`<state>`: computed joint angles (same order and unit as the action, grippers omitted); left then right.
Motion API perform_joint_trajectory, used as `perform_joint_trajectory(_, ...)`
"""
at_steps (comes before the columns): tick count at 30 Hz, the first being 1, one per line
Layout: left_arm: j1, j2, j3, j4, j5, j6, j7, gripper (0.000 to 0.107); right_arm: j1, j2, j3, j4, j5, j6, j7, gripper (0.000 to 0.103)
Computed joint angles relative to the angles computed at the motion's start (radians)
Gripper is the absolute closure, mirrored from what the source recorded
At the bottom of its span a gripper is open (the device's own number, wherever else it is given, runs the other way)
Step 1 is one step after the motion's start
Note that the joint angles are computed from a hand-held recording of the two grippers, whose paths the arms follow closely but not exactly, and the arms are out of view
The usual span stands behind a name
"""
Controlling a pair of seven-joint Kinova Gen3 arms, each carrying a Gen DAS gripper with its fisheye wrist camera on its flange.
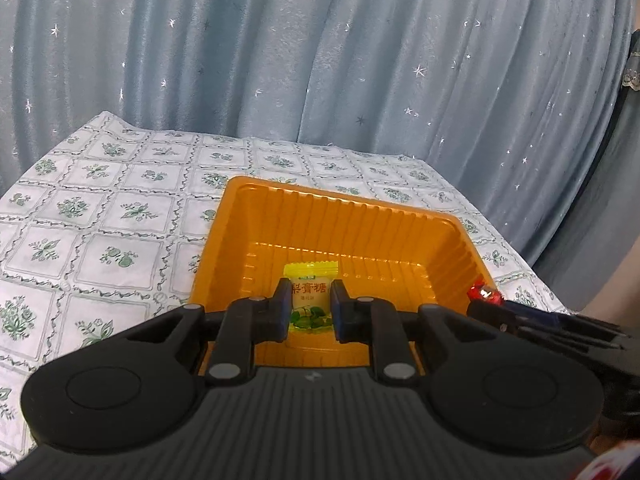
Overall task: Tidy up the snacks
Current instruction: 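Open both tools to drop the yellow packet and red candy into the tray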
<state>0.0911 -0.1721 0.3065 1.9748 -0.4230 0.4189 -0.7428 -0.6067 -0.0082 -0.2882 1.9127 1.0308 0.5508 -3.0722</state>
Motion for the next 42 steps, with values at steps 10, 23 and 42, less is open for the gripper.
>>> perform_joint_trajectory(10,0.008,0.019,-0.002,-0.007,-0.046,0.008,0.049,0.067,-0.001,0.014,0.016,0.0,-0.022,-0.007,0.013,0.069)
perform_joint_trajectory(23,-0.01,-0.011,-0.011,0.0,-0.009,0.004,0.035,0.057,0.035,-0.004,0.032,0.054,0.052,-0.158,-0.09,0.053)
perform_joint_trajectory(42,-0.058,-0.104,0.085,0.019,-0.02,0.061,0.079,0.052,0.049,-0.089,-0.045,0.102,0.128,-0.017,-0.22,0.048)
